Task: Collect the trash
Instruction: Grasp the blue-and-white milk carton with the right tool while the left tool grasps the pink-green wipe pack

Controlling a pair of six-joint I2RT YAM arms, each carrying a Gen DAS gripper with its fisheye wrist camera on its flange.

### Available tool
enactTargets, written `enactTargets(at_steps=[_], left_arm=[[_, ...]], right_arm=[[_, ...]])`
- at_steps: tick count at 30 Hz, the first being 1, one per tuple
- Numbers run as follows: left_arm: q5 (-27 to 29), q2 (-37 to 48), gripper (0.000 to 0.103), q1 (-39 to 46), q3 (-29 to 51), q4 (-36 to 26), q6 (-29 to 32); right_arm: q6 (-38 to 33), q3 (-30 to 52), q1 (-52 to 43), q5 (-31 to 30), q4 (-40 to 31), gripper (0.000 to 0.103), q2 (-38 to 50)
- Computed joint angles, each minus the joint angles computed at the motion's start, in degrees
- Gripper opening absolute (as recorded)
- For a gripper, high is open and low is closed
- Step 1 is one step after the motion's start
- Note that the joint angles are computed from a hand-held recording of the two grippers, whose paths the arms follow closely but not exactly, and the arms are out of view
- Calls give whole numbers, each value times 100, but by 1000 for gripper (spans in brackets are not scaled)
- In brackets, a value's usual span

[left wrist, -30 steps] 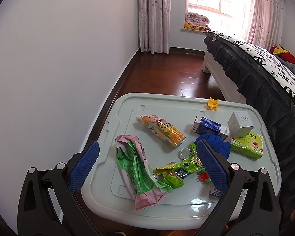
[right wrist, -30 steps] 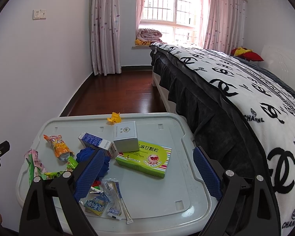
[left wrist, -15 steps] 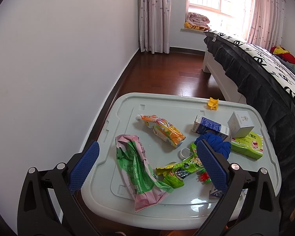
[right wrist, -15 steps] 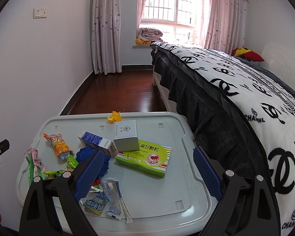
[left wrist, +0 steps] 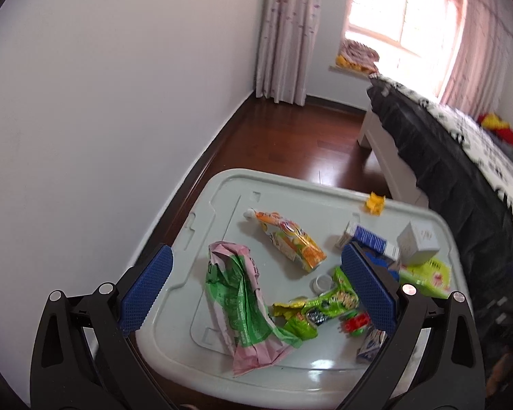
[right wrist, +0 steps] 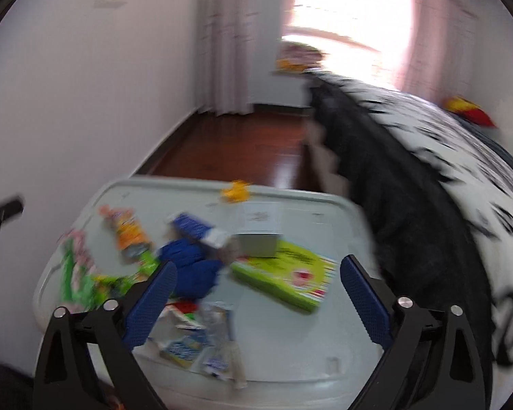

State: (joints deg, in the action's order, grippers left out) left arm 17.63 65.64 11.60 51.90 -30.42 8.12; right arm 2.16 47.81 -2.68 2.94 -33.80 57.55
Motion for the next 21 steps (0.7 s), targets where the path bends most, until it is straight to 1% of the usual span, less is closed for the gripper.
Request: enactTargets(at_steps=[1,2,4,5,7,8,9,10,11,13,15,18,21], left_arm=[[21,15,97,72,-5,57,-48],[-71,-35,97,129,-58,196,-100],[-310,-159,97,188,-170,471,-109],[-375,-175,97,213,-186,542,-99],[-402,-138,97,311,-150,610,-77],[-344,-87,97,391,-105,594,-73],[-251,4,97,497,-39,563,-60],[-171,95,97,581,26,524,-60],[-53,248,97,690,135,442,-73],[84,412,97,810,246,322,-64],[211,586,97,925,368,209,-68],[303,700,97,1053,428,167,-33],[368,816,97,1133,511,74,61]], right_arm=[[-130,68,103,-88,165,95,244],[-251,248,227,-125,309,95,636],[-342,669,410,-232,335,95,1277],[-430,1003,488,-249,331,95,1771],[-646,1567,742,39,323,93,2603],[-792,1875,918,335,315,90,3050],[-873,2170,1013,490,252,84,3448],[-904,2465,1052,514,142,80,3813],[-921,2867,1083,544,-59,79,4285],[-1016,3434,1116,660,-343,79,4968],[-1155,3927,1201,957,-510,79,5563],[-1239,4493,1266,1217,-790,79,6197],[-1371,4861,1335,1539,-978,79,6647]])
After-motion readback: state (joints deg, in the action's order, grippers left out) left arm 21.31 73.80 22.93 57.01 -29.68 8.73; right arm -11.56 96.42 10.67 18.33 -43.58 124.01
